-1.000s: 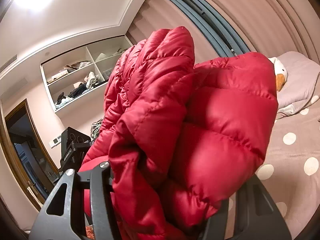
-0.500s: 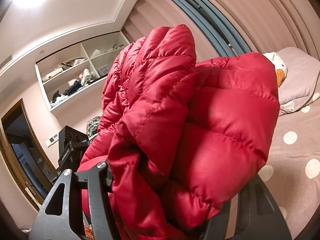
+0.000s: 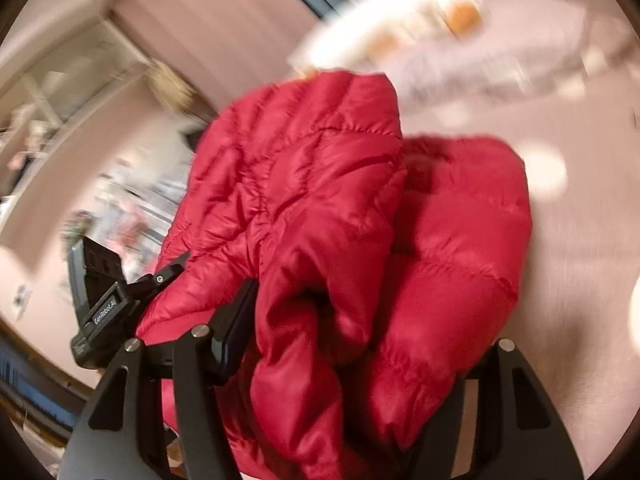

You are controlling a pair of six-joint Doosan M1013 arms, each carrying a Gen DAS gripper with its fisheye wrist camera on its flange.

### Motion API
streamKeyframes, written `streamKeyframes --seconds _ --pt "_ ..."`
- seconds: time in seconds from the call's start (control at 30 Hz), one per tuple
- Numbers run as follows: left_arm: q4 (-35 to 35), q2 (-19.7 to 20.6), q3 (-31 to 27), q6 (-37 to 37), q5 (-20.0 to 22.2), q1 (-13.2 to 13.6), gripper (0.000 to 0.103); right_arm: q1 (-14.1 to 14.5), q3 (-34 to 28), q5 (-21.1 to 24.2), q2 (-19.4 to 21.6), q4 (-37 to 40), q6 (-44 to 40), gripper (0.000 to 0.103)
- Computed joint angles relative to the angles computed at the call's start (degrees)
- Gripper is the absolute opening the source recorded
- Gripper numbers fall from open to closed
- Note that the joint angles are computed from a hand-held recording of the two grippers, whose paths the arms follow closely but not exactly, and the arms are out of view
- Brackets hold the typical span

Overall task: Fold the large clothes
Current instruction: 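Lower the red bundle onto the bed and open both grippers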

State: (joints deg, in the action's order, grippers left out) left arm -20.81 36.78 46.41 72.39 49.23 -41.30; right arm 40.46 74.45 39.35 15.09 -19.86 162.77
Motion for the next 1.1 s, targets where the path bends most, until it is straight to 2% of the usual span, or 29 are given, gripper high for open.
streamKeyframes --seconds 0.03,0.07,0.1,0.13,0.17,0.2,0.23,0.3,0.37,0.4,0.43,0.47,0.5,0.57,0.6,0.63,0.67,0.7,0.73,0.77,0.8,0.9,0.97,1.03,1.1 --pt "-2.54 -1.17 3.61 1.68 -2.87 0.23 0.080 -0.48 0.54 0.72 0.59 3.18 -1.43 0.061" --pt "-5.69 -2.66 7.34 4.67 -7.23 0.40 0.081 -0.65 1.98 -0.77 0.67 4.15 -1.04 0.067" --pt "-6.70 -3.74 9.31 5.86 -8.60 0.48 0.085 -0.65 3.20 -2.66 0.40 4.13 -0.08 0.070" --pt "-5.47 -4.20 9.20 4.75 -6.96 0.59 0.085 -0.61 3.77 -3.41 0.15 4.26 0.88 0.078" --pt "-4.11 -4.47 8.58 2.91 -5.07 0.65 0.085 -0.41 3.25 -1.99 0.11 3.72 1.25 0.084" --pt "-2.64 -5.05 8.25 0.99 -3.67 0.68 0.084 -0.14 2.29 -0.05 0.24 2.56 1.48 0.084" --pt "0.29 -6.11 8.57 -0.88 -3.30 0.60 0.082 0.57 0.78 3.39 0.39 -0.54 2.26 0.084" --pt "12.07 -8.44 9.09 -6.74 -3.94 -1.05 0.072 2.64 -3.77 13.41 1.27 -8.92 4.18 0.084" --pt "24.31 -12.32 13.17 -13.04 -10.25 -2.87 0.061 4.93 -9.26 24.80 2.87 -16.99 4.18 0.085" --pt "28.64 -12.99 13.55 -16.57 -10.15 -3.50 0.055 5.91 -10.48 27.07 3.05 -20.49 3.57 0.085" --pt "33.00 -12.81 12.15 -20.13 -7.06 -4.24 0.048 6.77 -11.58 27.62 3.15 -22.85 2.12 0.083" --pt "35.10 -12.55 10.66 -21.17 -3.30 -5.11 0.044 7.23 -12.32 27.53 3.22 -23.52 0.52 0.076" --pt "34.77 -12.44 10.36 -20.31 -2.55 -5.25 0.041 7.36 -11.96 27.17 2.82 -23.55 -0.48 0.071" --pt "31.92 -12.09 10.87 -16.02 -3.15 -5.92 0.040 7.57 -14.13 29.10 4.25 -21.67 -4.75 0.044" --pt "30.50 -11.18 10.08 -14.28 -1.29 -5.82 0.039 7.37 -14.66 30.04 4.96 -20.56 -5.58 0.038" --pt "29.16 -9.57 8.74 -12.61 3.02 -6.28 0.038 6.75 -15.06 31.14 5.83 -18.01 -6.53 0.029" --pt "29.47 -8.04 7.42 -12.29 5.08 -6.33 0.038 6.01 -14.93 31.94 6.73 -13.91 -7.52 0.029" --pt "31.82 -7.83 8.50 -13.78 5.30 -6.74 0.038 5.44 -14.13 32.16 7.19 -11.39 -7.52 0.029" --pt "35.83 -9.03 11.14 -16.29 3.26 -7.63 0.038 4.97 -13.00 31.29 7.31 -9.64 -6.41 0.029" --pt "38.05 -10.15 12.92 -16.82 1.60 -8.08 0.038 4.99 -10.65 28.55 6.41 -9.84 -3.59 0.029" --pt "38.96 -10.55 13.20 -16.66 1.41 -8.25 0.038 5.19 -10.69 28.21 6.36 -10.79 -2.93 0.029" --pt "47.52 -11.95 12.09 -20.86 4.34 -9.67 0.034 5.42 -11.60 29.88 5.44 -12.50 -3.23 0.026" --pt "52.85 -13.81 12.60 -24.07 2.06 -10.12 0.034 7.18 -14.12 33.12 5.18 -18.51 -3.78 0.025" --pt "55.83 -16.19 13.68 -26.48 -0.22 -10.25 0.034 9.44 -16.50 35.48 5.00 -25.32 -4.68 0.025" --pt "57.04 -17.18 12.93 -28.03 -0.80 -10.62 0.034 11.59 -18.15 38.24 4.76 -29.96 -4.89 0.025"
